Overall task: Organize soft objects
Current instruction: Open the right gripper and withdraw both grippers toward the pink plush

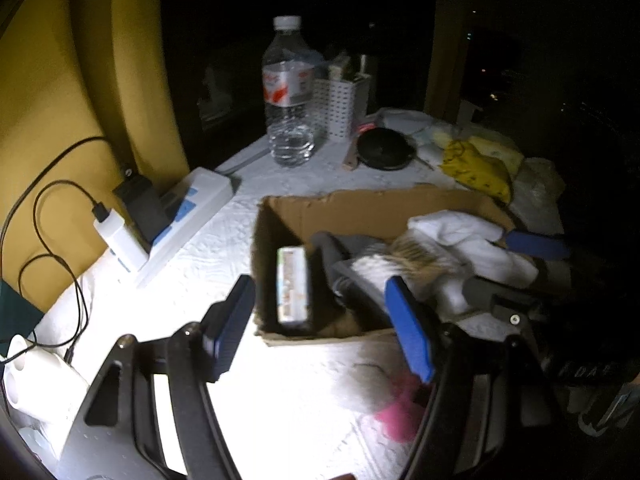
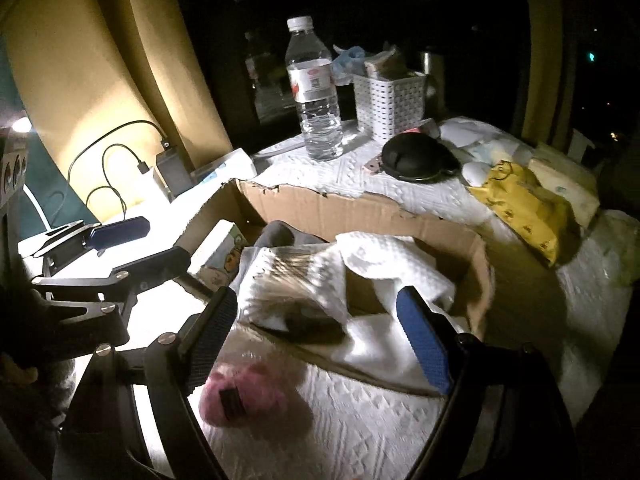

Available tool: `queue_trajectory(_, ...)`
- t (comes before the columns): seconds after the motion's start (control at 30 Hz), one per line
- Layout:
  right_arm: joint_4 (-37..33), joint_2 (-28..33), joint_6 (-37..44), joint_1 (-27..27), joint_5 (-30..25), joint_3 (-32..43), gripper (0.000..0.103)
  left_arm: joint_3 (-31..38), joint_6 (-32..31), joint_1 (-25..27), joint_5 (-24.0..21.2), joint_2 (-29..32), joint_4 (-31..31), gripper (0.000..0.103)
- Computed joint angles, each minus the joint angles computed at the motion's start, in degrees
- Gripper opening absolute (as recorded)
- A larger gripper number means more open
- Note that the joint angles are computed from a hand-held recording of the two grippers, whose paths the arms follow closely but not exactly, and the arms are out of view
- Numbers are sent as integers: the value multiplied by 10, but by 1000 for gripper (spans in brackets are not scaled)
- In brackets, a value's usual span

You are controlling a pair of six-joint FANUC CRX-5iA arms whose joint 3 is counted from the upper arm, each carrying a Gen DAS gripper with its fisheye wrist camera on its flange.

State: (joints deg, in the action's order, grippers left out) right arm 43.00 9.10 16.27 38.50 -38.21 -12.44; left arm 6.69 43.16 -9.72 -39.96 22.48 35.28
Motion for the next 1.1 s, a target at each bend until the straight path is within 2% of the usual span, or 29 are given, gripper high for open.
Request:
queue_trajectory(0.2,28,-28,-43,10,-1,-36,84,-35,-18,-4,3,-28,1,69)
queue_trajectory(0.4,30,-39,-61,22,3,-55,84,-70,-21,2,2,-51,-4,69)
queue_trajectory(0.53,27,-42,-67,32,-2,-61,84,-90,-33,7,3,-59,15,69)
queue_trajectory(0.7,22,-39,-79,41,-7,-64,84,-77,-22,10,-16,-47,-2,69)
queue_trajectory(0.87,2,-27,-78,47,-6,-60,84,-53,-6,16,-60,-24,-25,69)
queue_trajectory(1.1,-62,2,-26,47,-4,-29,84,-44,-22,27,-80,-12,-14,69)
